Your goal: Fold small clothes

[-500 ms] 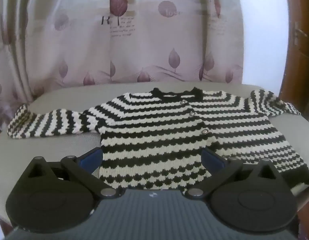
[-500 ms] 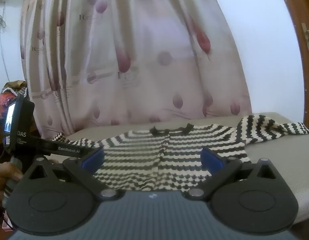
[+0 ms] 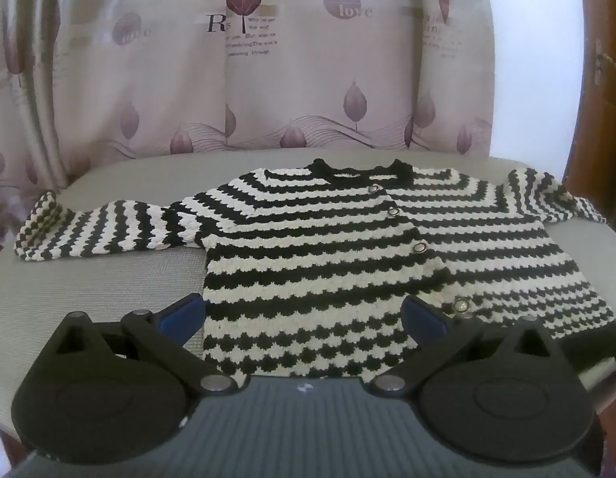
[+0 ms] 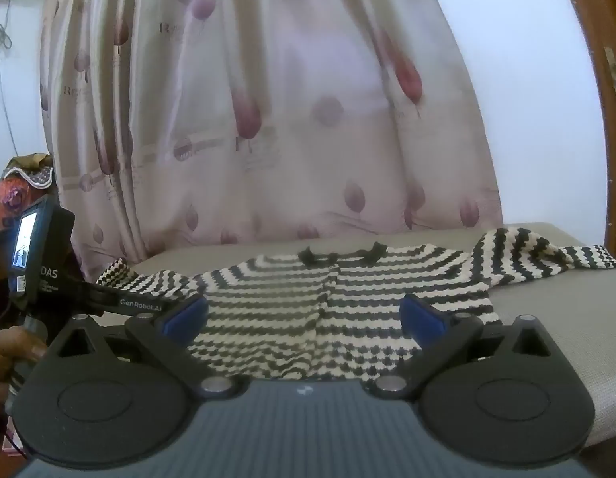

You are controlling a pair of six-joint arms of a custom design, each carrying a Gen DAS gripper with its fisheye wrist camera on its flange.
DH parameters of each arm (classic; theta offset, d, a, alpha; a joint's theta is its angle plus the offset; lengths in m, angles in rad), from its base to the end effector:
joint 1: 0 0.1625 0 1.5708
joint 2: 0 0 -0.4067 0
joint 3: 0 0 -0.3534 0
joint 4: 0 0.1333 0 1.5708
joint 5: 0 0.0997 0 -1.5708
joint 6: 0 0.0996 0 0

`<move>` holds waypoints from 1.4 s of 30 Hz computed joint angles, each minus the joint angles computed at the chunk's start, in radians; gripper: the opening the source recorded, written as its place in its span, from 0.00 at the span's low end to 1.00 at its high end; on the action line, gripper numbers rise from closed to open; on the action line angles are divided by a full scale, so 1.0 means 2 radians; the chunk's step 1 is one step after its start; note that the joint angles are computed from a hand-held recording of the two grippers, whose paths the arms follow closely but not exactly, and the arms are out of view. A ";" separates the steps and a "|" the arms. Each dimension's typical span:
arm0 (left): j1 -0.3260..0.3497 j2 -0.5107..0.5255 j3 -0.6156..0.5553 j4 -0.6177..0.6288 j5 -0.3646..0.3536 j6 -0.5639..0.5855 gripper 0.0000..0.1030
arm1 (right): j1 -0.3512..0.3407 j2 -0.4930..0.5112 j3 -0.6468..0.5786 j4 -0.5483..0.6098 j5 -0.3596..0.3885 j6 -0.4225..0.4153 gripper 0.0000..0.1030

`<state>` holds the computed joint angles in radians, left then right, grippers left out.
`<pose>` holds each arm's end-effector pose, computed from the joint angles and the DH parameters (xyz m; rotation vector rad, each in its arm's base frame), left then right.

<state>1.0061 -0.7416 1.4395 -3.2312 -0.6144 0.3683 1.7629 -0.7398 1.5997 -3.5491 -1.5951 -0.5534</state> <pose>-0.1797 -0.6849 0.2591 0.4209 2.0534 -1.1543 0.2553 -0.6269 0.2150 0.8919 -2.3331 1.5323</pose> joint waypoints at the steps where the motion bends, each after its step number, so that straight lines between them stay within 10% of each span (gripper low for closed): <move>1: 0.000 0.000 0.000 0.000 0.001 0.000 1.00 | 0.002 -0.001 0.002 -0.001 -0.001 0.001 1.00; 42: 0.039 0.020 -0.058 0.063 0.021 -0.029 1.00 | 0.005 0.023 -0.052 0.075 -0.011 -0.003 1.00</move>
